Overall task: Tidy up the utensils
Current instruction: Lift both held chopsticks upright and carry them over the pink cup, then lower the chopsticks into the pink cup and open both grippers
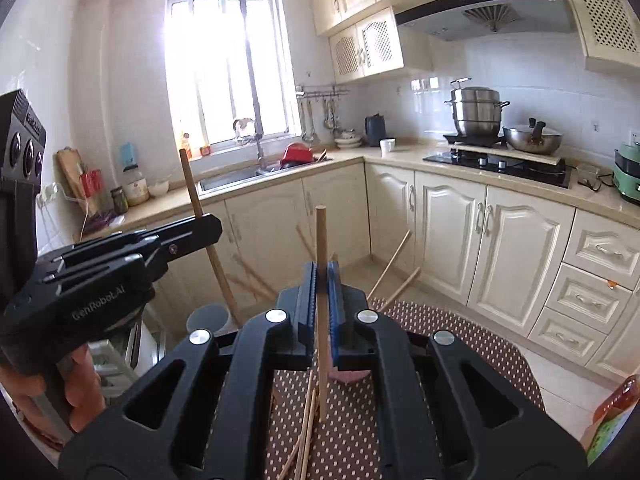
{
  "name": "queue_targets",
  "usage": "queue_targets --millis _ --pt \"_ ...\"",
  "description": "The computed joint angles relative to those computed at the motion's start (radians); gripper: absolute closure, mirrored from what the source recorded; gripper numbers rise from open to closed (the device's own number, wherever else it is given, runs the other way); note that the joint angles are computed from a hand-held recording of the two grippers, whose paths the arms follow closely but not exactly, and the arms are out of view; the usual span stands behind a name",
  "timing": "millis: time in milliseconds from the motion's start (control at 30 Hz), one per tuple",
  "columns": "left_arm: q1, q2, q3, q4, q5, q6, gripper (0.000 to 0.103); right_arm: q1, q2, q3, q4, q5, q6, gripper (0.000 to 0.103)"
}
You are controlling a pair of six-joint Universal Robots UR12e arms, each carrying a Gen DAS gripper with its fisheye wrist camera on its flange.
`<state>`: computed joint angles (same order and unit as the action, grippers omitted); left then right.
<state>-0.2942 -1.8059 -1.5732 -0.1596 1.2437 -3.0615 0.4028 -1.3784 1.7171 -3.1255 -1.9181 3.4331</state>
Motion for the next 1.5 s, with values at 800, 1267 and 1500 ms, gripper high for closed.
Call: queue_targets --millis 800,1267,1500 --pt "-0.026 -0.152 0.166 0.109 0.046 -0.123 0.097 -0.055 0.073 -0.098 -0.109 -0.025 -0.043 0.097" --pt "-0.036 -0.16 0.15 0.046 0.075 -0.041 0.097 -0.061 0.082 -0.096 -0.071 0.006 -0.019 0.097" --pt "-0.03 -0.152 0.137 0.028 0.067 -0.029 0.087 -0.059 0.081 -0.088 -0.043 0.017 -0.011 0.097"
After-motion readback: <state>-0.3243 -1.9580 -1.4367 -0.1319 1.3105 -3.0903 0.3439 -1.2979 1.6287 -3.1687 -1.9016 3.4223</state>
